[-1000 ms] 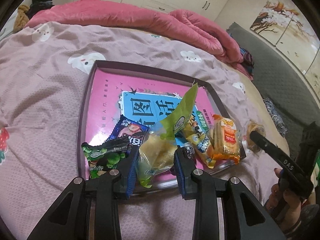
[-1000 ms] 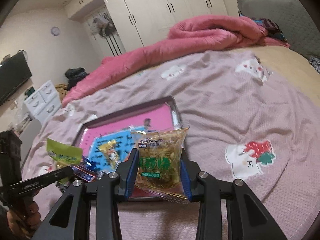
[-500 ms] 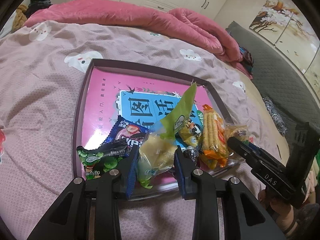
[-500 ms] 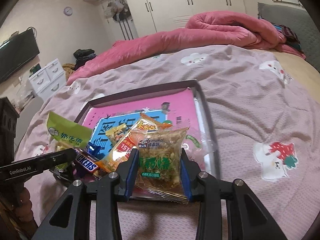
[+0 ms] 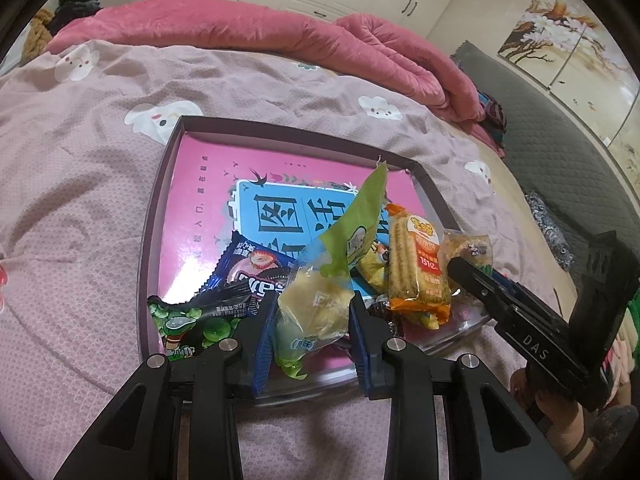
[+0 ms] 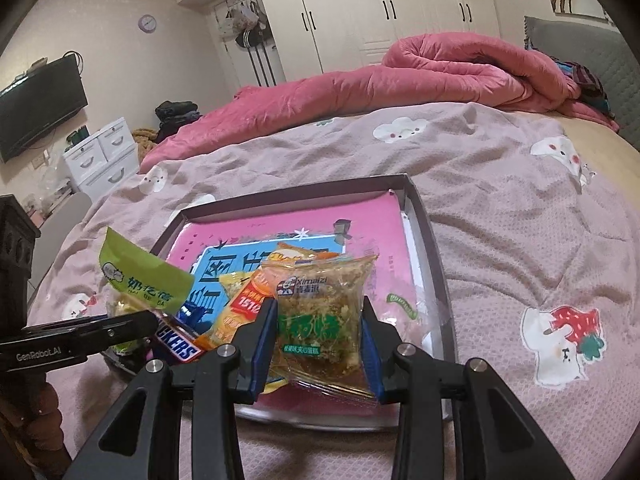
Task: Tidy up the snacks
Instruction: 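Carry the green bag over the tray with the left gripper while the right carries the pastry there, then lower the green bag into the tray and open the left gripper while the right releases the pastry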
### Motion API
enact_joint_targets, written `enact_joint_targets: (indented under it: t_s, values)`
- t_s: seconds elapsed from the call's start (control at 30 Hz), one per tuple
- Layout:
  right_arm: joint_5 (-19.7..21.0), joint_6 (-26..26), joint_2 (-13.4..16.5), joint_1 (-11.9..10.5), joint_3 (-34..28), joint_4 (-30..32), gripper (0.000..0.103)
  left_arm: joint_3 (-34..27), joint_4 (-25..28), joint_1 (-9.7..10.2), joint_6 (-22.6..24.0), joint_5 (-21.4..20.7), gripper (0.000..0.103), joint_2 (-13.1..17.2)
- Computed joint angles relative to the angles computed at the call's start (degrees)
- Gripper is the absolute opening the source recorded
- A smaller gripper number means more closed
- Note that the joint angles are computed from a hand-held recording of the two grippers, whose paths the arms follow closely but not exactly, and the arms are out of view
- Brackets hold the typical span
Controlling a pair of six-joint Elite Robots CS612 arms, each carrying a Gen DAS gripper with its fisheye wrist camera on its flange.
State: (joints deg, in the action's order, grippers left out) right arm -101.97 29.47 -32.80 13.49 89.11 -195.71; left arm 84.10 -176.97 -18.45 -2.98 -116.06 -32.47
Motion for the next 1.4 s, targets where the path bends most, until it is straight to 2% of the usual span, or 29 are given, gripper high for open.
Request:
enact_joint_targets:
  t_s: [0.13, 0.9, 1.4]
  values:
    - [1.44, 0.38, 0.14, -0.24, -0.06, 0.32, 0.04, -0.16, 0.21, 0.05, -0.17, -0.15, 0.034, 0.07]
    - [1.58, 2.1, -0.78, -0.26, 1.71, -1.24, 0.047, -0.13, 0.94, 0.36, -0.73, -0.63, 0.037, -0.11]
    - [1.96, 1.47, -1.41, -0.01, 2.66, -2.59, 0.048, 0.28, 0.75, 0.29, -0.81, 1.37, 0.049, -0.5]
